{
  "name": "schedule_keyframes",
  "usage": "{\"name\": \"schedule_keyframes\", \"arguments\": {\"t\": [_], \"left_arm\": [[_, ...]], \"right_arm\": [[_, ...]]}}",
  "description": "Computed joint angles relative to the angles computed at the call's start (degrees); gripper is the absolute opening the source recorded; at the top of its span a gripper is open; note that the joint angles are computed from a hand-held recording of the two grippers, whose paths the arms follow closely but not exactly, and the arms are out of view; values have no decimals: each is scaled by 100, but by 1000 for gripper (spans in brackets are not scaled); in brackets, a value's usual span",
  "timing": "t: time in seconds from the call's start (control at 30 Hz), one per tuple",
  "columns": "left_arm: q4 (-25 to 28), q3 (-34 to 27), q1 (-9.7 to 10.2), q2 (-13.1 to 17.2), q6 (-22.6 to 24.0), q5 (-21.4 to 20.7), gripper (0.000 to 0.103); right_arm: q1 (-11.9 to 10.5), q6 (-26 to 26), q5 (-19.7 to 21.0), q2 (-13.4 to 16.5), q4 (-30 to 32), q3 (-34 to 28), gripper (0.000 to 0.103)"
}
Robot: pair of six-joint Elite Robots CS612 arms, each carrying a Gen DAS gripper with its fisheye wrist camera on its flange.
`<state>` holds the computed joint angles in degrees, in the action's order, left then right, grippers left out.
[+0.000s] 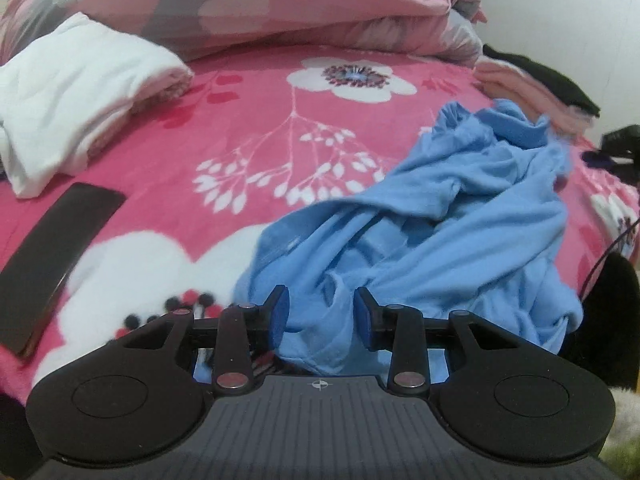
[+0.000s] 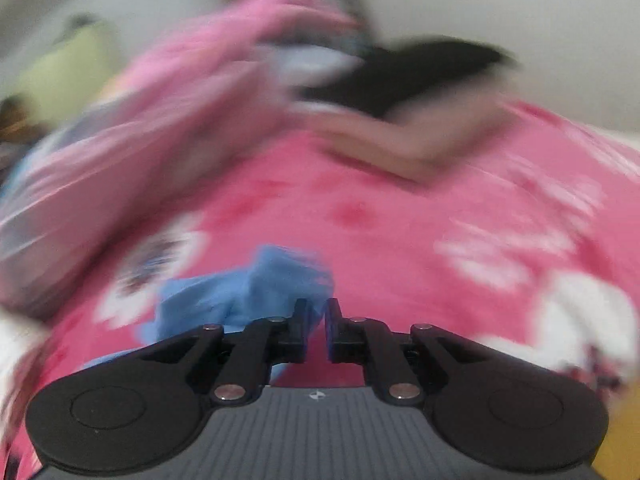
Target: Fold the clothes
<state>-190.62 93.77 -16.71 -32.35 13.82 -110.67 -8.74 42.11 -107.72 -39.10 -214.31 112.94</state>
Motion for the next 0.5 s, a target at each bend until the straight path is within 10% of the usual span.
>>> {"name": "schedule_keyframes", "arguments": {"t": [0.1,0.23,0.4,0.5], "left_arm": [[130,64,31,-46,98,33,35],[220,102,86,-83,7,-44,35],[181,68,189,-69,-442,-289,35],[172,46,222,-42,-617,-364,35]], "right_arm": [[-21,521,-479,-72,-1,205,19],[229,-1324,-458,48,-1285,180,23],[545,-4324,1871,-5,-870,-166,42],[836,-5975,2486,75,107,-560,42]]}}
